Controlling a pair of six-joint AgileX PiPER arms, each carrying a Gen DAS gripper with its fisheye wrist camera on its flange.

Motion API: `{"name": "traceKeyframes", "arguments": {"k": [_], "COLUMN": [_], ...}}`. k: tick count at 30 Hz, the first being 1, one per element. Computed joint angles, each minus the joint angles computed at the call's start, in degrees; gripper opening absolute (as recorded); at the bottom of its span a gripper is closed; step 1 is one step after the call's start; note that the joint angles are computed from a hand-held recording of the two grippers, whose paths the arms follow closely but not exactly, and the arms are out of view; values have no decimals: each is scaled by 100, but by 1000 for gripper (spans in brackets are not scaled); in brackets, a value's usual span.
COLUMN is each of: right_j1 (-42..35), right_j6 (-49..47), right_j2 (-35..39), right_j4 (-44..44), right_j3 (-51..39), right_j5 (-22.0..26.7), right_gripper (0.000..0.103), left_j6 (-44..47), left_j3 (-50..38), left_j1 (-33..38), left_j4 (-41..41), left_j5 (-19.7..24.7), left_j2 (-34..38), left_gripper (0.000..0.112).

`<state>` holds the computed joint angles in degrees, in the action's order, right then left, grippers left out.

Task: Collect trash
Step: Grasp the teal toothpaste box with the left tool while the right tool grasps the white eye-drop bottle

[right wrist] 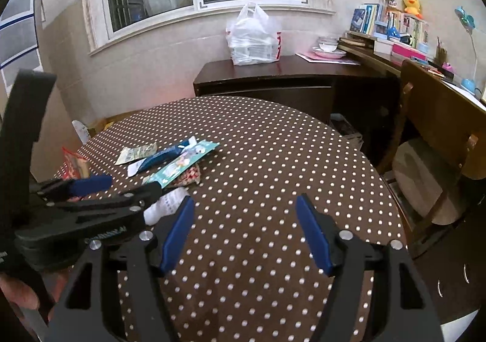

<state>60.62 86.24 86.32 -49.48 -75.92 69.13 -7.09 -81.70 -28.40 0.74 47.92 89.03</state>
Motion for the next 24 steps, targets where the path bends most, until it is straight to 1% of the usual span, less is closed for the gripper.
{"name": "traceKeyframes", "arguments": {"k": [1, 2, 3, 4, 5, 6, 7, 8, 10, 12, 14, 19, 21, 24], "right_j1": [-78, -152, -201, -226, -255, -284, -295, -303, -302, -258, -232, -112, 29, 231], "right_j6": [-33, -100, -128, -143, -172, -192, -190, -173, -162, -124, -156, -369, -495, -831], "right_j2": [-29, -32, -29, -18, -21, -31, -39, -63, -79, -95, -88, 1, 57, 229], "right_j4": [48, 97, 117, 134, 161, 187, 205, 209, 194, 174, 220, 432, 522, 673], "right_j3": [34, 23, 24, 19, 22, 36, 48, 80, 89, 111, 102, -55, -149, -360], "right_j5": [-119, -179, -220, -245, -270, -310, -335, -367, -371, -374, -433, -644, -683, -654], "right_gripper": [69, 69, 69, 69, 69, 69, 69, 69, 69, 69, 69, 69, 69, 69], "left_j6": [86, 159, 264, 343, 418, 383, 323, 244, 186, 314, 340, 48, -166, -651], "left_j3": [-51, -106, -250, -302, -308, -177, -116, -40, 56, 204, 481, 1068, 1408, 1821], "left_j1": [45, 74, 114, 150, 172, 109, 50, -5, 64, 236, 374, 622, 636, 591], "left_j4": [-105, -215, -369, -487, -594, -478, -339, -220, -374, -676, -741, -445, -145, 375], "left_j5": [19, 58, 259, 385, 441, 302, 260, 181, 80, -37, -201, -421, -513, -500], "left_j2": [42, 97, 230, 304, 352, 295, 264, 212, 122, -27, -323, -1147, -1597, -2078], "left_gripper": [65, 56, 52, 45, 43, 43, 38, 30, 28, 28, 28, 28, 28, 28]}}
